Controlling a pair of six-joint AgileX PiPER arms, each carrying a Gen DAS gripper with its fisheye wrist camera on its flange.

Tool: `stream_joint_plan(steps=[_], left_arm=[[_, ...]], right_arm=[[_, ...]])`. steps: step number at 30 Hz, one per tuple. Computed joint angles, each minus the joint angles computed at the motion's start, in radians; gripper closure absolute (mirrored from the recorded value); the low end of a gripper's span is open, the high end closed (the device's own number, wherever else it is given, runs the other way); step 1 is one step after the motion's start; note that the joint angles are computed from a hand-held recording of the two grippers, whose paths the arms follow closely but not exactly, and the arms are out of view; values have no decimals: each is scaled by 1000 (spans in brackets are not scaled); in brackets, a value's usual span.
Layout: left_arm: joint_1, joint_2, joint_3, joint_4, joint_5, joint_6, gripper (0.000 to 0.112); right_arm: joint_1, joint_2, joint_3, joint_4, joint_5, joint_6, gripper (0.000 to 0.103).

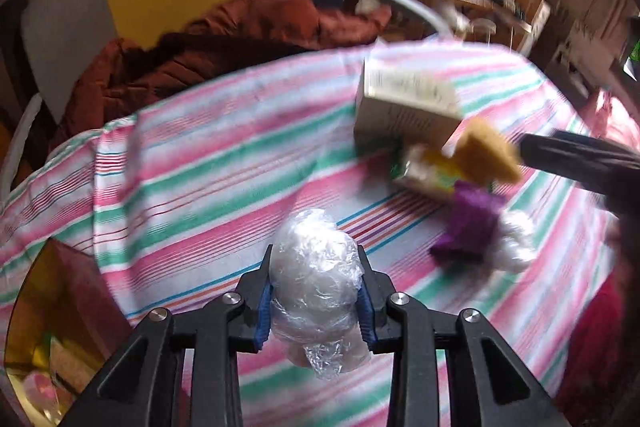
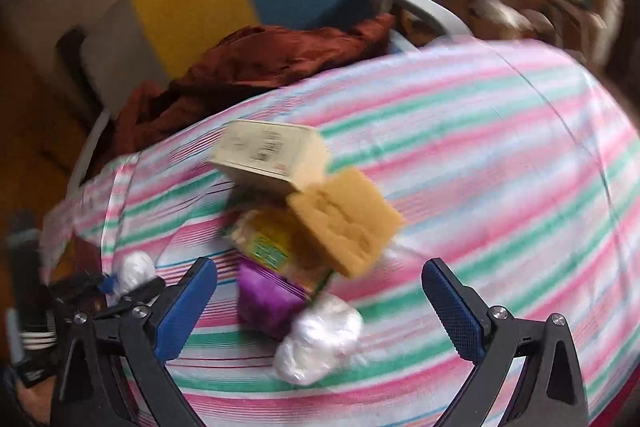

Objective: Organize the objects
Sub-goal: 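Grasp the plastic-wrapped cotton ball with the left gripper, then grasp the beige paper box with the right gripper while left holds the cotton ball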

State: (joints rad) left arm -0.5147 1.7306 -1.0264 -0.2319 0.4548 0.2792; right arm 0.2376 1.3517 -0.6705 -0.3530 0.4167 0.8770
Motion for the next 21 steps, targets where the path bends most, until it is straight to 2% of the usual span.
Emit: stream_joint_plan(steps=[2,6,9,14,15,16,18,20,21], left_arm=[[39,-70,51,-121,7,98,79],[110,-173,123,-269,49,227,79],[181,-233,166,-359,92,319,79],[272,-290,215,-421,136,380,79],[307,-305,227,-432,156,398,79],[325,-316,237,-436,165,408,79],[378,-342,265,-446,180,430,79],[417,-359,287,-450,187,443,79],[436,-369,300,-454,188,450,79]], right_arm=[[21,62,-79,-74,29,-36,0],[15,236,-273,-16,90,-349,0],[18,387,-450,13,189,-523,0],[1,619,-709,33,362,-661,1],[-13,645,-738,70,386,-703,8],[-24,666,-759,105,401,-739,28],[-31,672,-756,127,398,-745,41],[-33,643,-720,129,370,-728,45],[-30,624,-697,113,351,-701,51]])
